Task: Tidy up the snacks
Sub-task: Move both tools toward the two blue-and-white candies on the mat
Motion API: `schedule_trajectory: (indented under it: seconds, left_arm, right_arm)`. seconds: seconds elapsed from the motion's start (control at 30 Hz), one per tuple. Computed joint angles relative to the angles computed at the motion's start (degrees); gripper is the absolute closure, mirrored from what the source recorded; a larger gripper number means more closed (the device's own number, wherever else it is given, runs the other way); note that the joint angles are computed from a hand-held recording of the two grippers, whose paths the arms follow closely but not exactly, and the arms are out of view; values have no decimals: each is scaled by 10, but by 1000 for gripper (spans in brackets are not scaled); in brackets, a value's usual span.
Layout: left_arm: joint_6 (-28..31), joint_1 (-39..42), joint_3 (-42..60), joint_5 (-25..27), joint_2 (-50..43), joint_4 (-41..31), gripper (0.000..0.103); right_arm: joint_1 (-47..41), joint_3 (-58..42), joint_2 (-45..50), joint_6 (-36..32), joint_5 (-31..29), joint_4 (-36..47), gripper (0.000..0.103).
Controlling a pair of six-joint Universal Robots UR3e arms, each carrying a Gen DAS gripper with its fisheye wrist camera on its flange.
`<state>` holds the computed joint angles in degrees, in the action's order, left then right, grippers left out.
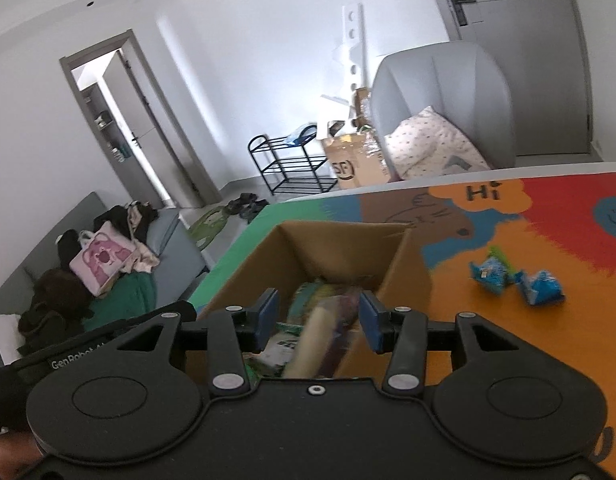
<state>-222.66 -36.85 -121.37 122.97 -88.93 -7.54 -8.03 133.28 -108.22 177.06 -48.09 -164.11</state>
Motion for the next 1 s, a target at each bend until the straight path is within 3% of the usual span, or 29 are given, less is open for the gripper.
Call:
schedule_trajectory:
  seconds: [0.43, 1.0]
  left_arm:
    - [13, -55, 106, 16, -88, -21, 6]
    - [47, -117, 338, 40, -253, -75, 8]
  right_arm:
    - [-118, 50, -79, -67, 62, 83, 50]
    - [-322, 86, -186, -233, 155, 314, 50]
